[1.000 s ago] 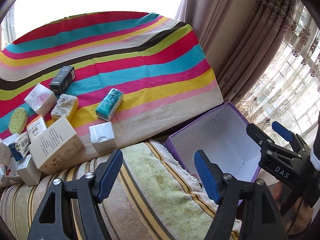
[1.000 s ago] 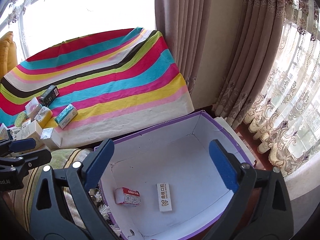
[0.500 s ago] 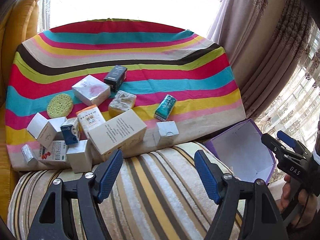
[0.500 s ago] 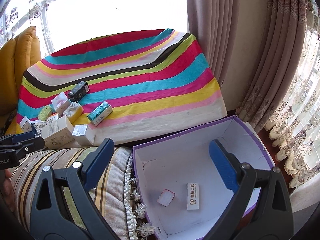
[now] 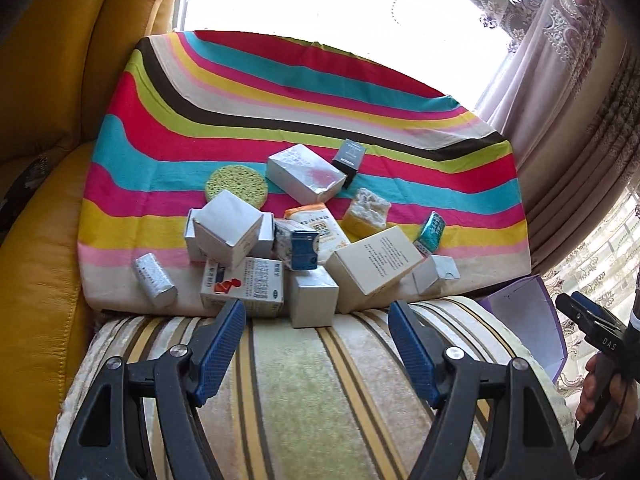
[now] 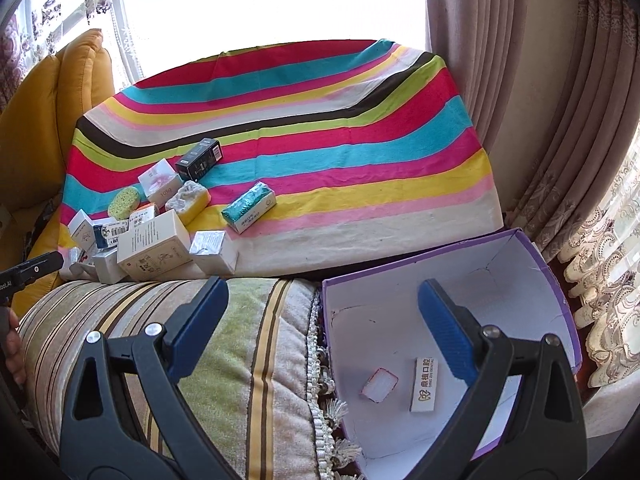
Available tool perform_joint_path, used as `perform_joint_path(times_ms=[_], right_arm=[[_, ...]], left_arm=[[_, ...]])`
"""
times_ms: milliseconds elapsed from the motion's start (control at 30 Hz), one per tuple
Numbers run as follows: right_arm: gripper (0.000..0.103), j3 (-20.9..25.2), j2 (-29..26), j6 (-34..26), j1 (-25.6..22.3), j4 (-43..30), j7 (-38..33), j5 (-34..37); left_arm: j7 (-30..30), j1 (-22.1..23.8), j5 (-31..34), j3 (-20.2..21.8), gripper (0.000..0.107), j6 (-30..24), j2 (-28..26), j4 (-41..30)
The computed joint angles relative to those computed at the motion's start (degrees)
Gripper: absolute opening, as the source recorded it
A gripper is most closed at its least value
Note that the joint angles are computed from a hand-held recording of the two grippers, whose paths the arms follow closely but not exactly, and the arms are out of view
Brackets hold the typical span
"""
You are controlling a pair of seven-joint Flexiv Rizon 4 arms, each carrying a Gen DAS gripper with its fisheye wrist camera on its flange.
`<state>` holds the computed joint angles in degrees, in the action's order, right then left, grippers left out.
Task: Organize objects
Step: 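Move both tools back from the purple box to the pile of boxes, then grasp a small white box with the left tool while the right tool grasps the silver-wrapped box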
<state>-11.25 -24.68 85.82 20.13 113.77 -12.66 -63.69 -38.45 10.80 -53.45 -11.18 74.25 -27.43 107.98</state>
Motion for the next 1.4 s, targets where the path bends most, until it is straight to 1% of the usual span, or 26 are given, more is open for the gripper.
perform_joint_path(times_ms=[67,133,200,300,533,667,833,1033,1067,1167,1233,1300,1367,1400], right_arm=[[0.097,2.0,-0.8,-0.5,-0.6,-0.9,-2.7,2.6],[0.097,4.6,-1.9,-1.8,-1.2,-2.2,-6.8,7.2],[0.097,7.5,-3.2,-3.8,-1.8,-3.9,-11.8,12.8],[0.097,9.7,-4.8,-6.3,-1.3,-6.3,-17.0,17.9],[0.097,11.8,-9.0,-12.3,1.0,-13.1,-27.4,26.6],[0.097,13.1,-12.0,-16.3,1.9,-17.9,-33.5,31.4],[0.097,13.2,-15.6,-20.6,3.3,-23.2,-38.7,34.8],[0.097,13.1,-19.0,-23.7,4.1,-28.3,-42.6,37.7],[0.097,13.2,-19.6,-24.3,4.1,-29.2,-43.2,38.2],[0.097,13.6,-21.1,-25.8,4.0,-31.7,-45.1,39.5],[0.094,13.8,-21.9,-26.7,4.0,-32.9,-46.4,40.3],[0.088,13.9,-22.8,-27.9,4.0,-34.4,-47.4,41.0],[0.077,14.5,-23.6,-29.3,3.7,-35.7,-48.6,42.2],[0.074,14.7,-23.9,-29.9,3.5,-36.2,-49.0,42.8]], left_arm=[[-0.2,0.5,0.3,0.5,0.074,-0.3,-0.5,-0.7],[-0.6,0.9,1.2,1.0,0.072,-0.4,-1.0,-1.4],[-1.6,0.9,3.1,1.9,0.07,-0.8,-1.8,-2.6],[-4.1,0.9,7.1,3.2,0.066,-1.5,-3.6,-5.1],[-10.0,0.6,17.6,5.9,0.064,-4.6,-8.1,-11.9],[-12.0,0.7,21.8,6.3,0.064,-5.1,-9.8,-14.5],[-13.7,0.9,25.4,6.7,0.062,-5.6,-11.3,-16.9],[-13.8,0.5,29.2,7.2,0.054,-7.6,-12.8,-19.5],[-13.8,0.4,29.6,7.3,0.05,-8.0,-13.1,-20.1],[-13.4,0.7,30.1,6.8,0.049,-7.9,-13.6,-20.7],[-13.1,0.9,30.0,6.4,0.049,-7.8,-13.8,-20.8],[-12.9,1.2,29.7,6.1,0.049,-7.5,-13.8,-20.7],[-12.8,1.4,29.5,5.8,0.049,-7.4,-13.9,-20.7],[-12.8,1.5,29.3,5.6,0.048,-7.2,-13.9,-20.6]])
